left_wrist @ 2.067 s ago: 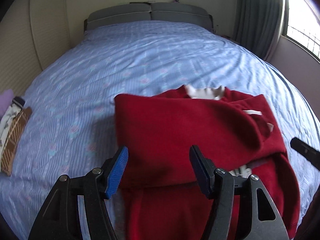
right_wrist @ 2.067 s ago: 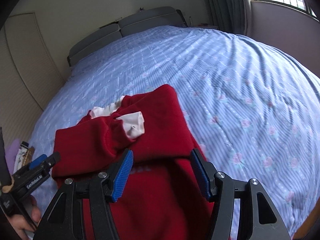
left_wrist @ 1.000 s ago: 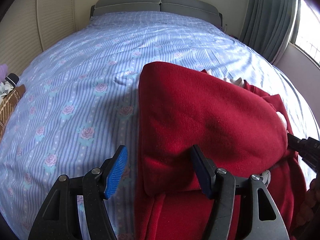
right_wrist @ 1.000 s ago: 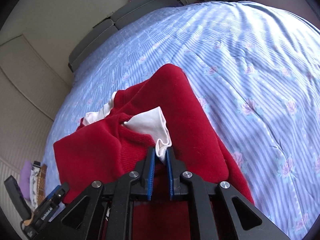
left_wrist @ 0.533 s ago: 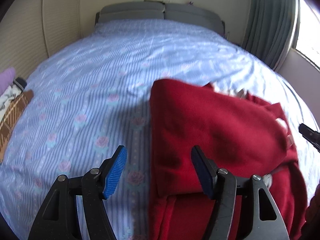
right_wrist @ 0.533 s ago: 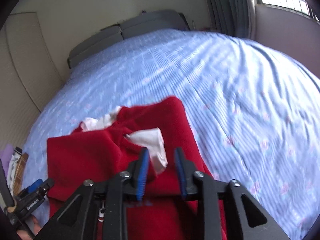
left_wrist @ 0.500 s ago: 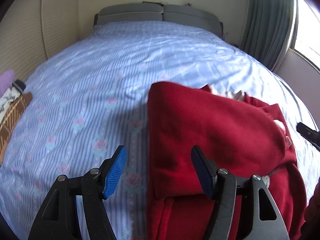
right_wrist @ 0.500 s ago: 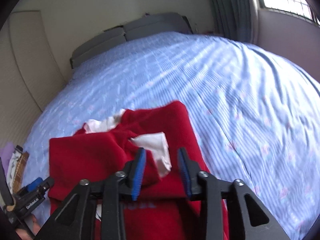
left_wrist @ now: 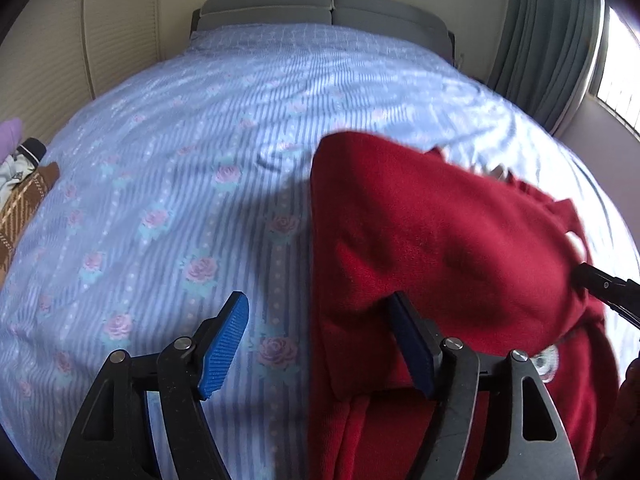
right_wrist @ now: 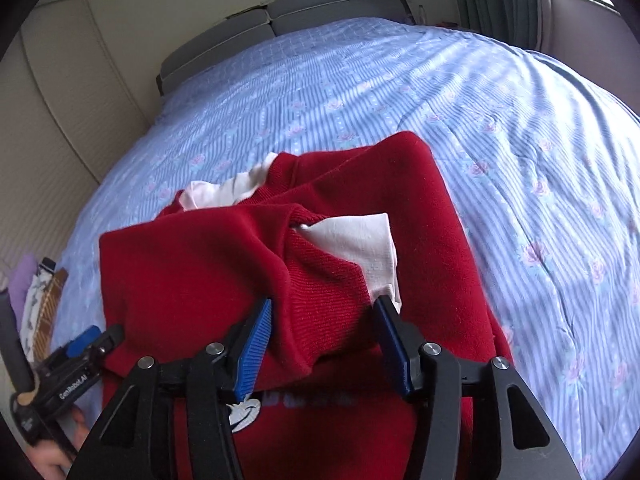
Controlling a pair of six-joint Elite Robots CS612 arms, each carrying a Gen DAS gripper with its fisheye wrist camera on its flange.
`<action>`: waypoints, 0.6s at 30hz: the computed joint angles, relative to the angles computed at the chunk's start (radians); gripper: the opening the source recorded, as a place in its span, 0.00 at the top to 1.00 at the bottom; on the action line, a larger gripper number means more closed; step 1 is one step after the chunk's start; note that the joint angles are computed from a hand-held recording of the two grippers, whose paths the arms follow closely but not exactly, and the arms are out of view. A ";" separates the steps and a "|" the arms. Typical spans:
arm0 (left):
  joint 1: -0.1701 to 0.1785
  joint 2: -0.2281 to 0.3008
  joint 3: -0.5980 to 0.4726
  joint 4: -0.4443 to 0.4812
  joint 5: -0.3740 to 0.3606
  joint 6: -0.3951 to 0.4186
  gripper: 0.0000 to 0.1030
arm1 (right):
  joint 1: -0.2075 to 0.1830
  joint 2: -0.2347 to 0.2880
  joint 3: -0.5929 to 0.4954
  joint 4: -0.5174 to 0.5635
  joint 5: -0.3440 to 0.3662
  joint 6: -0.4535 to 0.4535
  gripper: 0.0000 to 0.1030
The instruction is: Fold small clothes
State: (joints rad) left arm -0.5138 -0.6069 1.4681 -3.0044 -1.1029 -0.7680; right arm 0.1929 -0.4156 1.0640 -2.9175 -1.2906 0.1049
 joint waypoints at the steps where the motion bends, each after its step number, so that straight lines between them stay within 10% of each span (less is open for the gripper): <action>1: -0.003 -0.008 0.011 -0.012 0.002 0.002 0.31 | 0.000 -0.009 0.010 -0.008 0.000 0.004 0.49; 18: -0.190 -0.212 0.346 -0.100 0.182 -0.104 0.31 | -0.054 -0.306 0.604 -0.474 -0.127 -0.060 0.33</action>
